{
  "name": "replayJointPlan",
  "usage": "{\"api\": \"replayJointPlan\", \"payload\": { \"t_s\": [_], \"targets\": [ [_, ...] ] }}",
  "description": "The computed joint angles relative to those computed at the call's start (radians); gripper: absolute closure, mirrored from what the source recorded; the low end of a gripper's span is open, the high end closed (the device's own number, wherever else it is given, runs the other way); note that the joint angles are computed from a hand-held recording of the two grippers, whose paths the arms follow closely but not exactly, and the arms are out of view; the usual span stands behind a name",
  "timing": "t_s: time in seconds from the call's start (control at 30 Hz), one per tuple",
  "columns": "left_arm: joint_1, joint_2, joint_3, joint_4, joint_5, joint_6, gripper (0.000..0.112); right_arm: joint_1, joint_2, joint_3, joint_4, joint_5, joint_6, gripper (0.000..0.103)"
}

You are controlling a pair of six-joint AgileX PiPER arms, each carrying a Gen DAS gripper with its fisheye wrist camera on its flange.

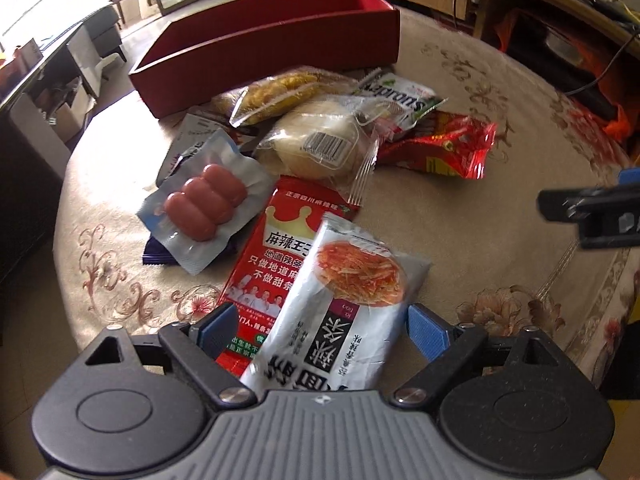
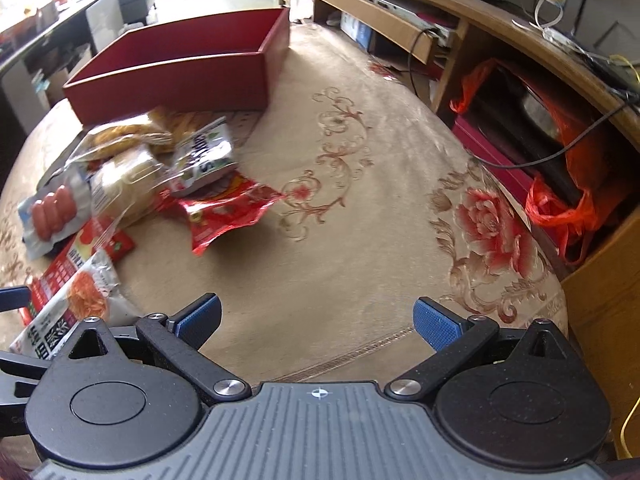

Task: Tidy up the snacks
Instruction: 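Grasp the white noodle pouch with the left tool while the right tool grasps the red Trolli bag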

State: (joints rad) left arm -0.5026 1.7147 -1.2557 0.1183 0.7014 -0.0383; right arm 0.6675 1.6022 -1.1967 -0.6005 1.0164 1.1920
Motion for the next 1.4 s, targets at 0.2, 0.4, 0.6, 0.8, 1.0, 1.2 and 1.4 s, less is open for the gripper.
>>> {"api": "replayJointPlan", "payload": {
  "t_s": [0.2,0.4,0.6,0.8,1.0,1.2,1.4],
  "targets": [
    [0.013,0.028,-0.024,-0.047,0.037,0.037,0.025,-0.054,-0.014,-0.014,0.024,-0.014,-0.06,0.0],
    [0.013,0.013,-0.013,-0.005,0.027,-0.021,0.048,-0.104,0.065,-0.14,0.038,-0.022,-0.333,0.0],
    [0.042,0.021,-0.041,-0.051,0.056,0.006,0.056,-0.197,0.226,-0.362,0.197,-0.038,-0.709,0.0],
    [0.055,0.039,-0.054,-0.105,0.063,0.046,0.034,-0.25,0.387,-0.556,0.357,-0.007,-0.977,0.002],
    [0.03,0.06,-0.056,-0.048,0.051,0.011,0.026,-0.244,0.441,-0.578,0.404,0.018,-1.024,0.016],
    [0.052,0.038,-0.039,-0.056,0.059,-0.008,0.037,-0.236,0.315,-0.413,0.443,-0.007,-0.935,0.038],
    [0.069,0.001,0.001,-0.067,0.063,-0.002,0.039,-0.197,0.162,-0.22,0.467,0.008,-0.868,0.038]
  ]
}}
